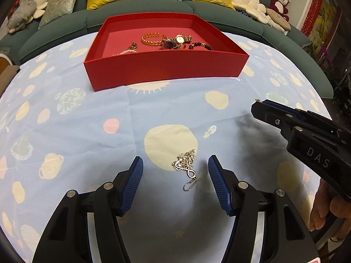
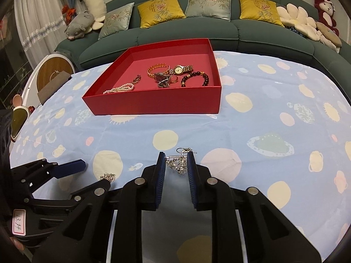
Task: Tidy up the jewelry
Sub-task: 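Grasp the silver chain pendant with the left tool while the right tool holds its piece, then carry both silver pieces in the tools over the red box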
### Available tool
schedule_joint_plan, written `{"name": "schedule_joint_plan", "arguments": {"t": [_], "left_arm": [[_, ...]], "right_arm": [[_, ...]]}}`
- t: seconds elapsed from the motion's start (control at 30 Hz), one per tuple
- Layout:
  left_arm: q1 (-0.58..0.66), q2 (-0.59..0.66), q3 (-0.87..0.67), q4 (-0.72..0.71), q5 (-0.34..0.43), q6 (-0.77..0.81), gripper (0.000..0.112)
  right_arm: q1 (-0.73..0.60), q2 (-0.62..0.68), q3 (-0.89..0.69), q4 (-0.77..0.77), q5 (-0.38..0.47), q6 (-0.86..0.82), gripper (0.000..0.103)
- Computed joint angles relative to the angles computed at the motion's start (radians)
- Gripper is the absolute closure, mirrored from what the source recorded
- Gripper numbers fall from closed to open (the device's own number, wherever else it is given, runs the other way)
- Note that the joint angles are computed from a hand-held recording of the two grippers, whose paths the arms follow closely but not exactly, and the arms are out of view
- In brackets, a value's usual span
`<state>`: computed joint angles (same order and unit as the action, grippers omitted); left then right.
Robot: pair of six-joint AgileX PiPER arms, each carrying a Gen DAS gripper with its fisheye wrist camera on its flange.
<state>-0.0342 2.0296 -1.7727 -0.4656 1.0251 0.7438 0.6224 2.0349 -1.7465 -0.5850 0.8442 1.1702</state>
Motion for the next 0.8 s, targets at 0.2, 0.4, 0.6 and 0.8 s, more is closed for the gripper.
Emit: {"name": "schedule_joint_plan", "arguments": {"t": [0.2, 0.4, 0.6, 0.8], "left_arm": [[-0.009, -0.041, 0.084, -0.024, -0.081, 0.078, 0.08], [-0.003, -0.04, 0.073, -0.049, -0.054, 0.117, 0.104], [0.025, -0.028, 0.005, -0.097, 0.019, 0.118, 0.11], [0.06, -0.022, -0.071, -0.153, 0.077, 0.123, 0.11]], "right_arm": [[0.001, -0.023, 0.033, -0.012, -0.014, 0.021, 0.084], [0.001, -0.033, 0.043, -0.018, -0.018, 0.029, 0.084], [0.009, -0.05, 0.052, -0.041, -0.023, 0.051, 0.084], [0.01, -0.064, 0.052, -0.056, -0.028, 0.064, 0.084]]}}
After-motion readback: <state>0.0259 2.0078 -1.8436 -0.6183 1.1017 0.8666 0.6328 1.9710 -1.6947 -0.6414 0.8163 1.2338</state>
